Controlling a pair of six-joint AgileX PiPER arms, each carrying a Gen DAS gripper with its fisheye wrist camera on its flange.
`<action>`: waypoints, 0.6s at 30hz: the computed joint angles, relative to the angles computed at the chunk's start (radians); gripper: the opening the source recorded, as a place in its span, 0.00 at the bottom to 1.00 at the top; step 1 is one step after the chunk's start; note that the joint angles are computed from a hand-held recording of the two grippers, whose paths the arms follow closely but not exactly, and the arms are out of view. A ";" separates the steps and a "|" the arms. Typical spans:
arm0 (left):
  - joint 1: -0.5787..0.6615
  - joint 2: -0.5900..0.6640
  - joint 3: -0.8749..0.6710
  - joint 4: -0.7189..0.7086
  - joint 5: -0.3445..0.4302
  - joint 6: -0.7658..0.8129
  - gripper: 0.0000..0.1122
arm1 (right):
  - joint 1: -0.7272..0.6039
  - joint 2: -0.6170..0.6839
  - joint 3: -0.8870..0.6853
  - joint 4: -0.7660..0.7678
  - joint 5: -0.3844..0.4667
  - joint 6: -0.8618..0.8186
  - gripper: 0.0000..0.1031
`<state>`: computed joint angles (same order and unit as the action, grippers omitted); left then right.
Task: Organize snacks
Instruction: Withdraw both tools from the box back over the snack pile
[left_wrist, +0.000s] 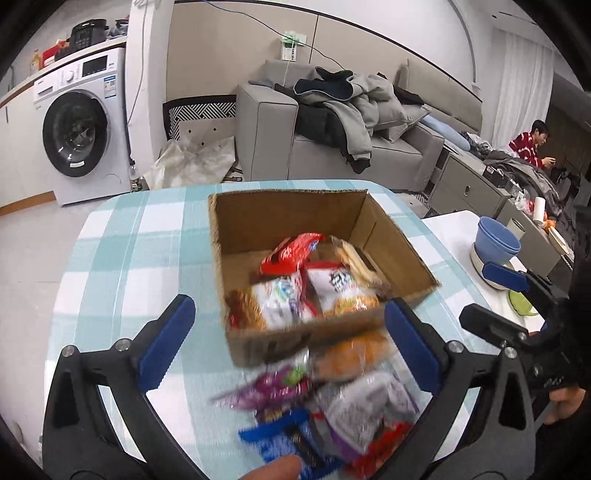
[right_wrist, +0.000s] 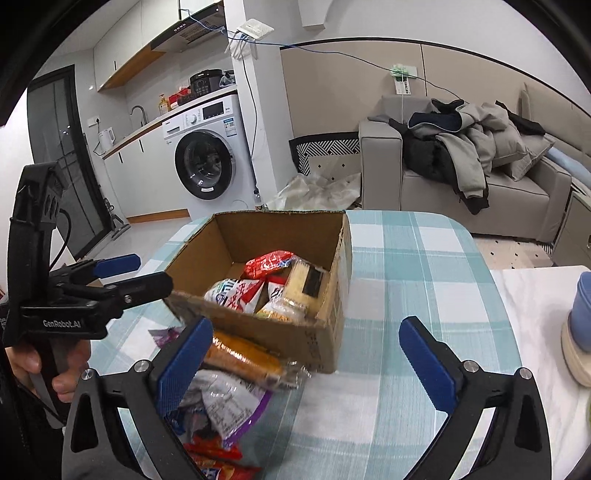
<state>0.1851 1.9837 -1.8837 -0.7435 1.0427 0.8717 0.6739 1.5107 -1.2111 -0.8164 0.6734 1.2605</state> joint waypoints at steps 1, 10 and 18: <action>0.016 -0.027 0.040 -0.010 0.002 0.019 0.91 | 0.014 -0.008 0.008 -0.010 0.011 0.016 1.00; 0.129 -0.193 0.271 -0.059 0.006 0.149 0.91 | 0.132 -0.067 0.086 -0.062 0.072 0.135 1.00; 0.200 -0.294 0.483 -0.087 -0.023 0.278 0.91 | 0.228 -0.070 0.155 -0.118 0.097 0.262 1.00</action>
<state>0.3854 1.6893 -1.4006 -0.8304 1.0192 1.1497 0.9017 1.4412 -1.0565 -0.9348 0.7704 1.5229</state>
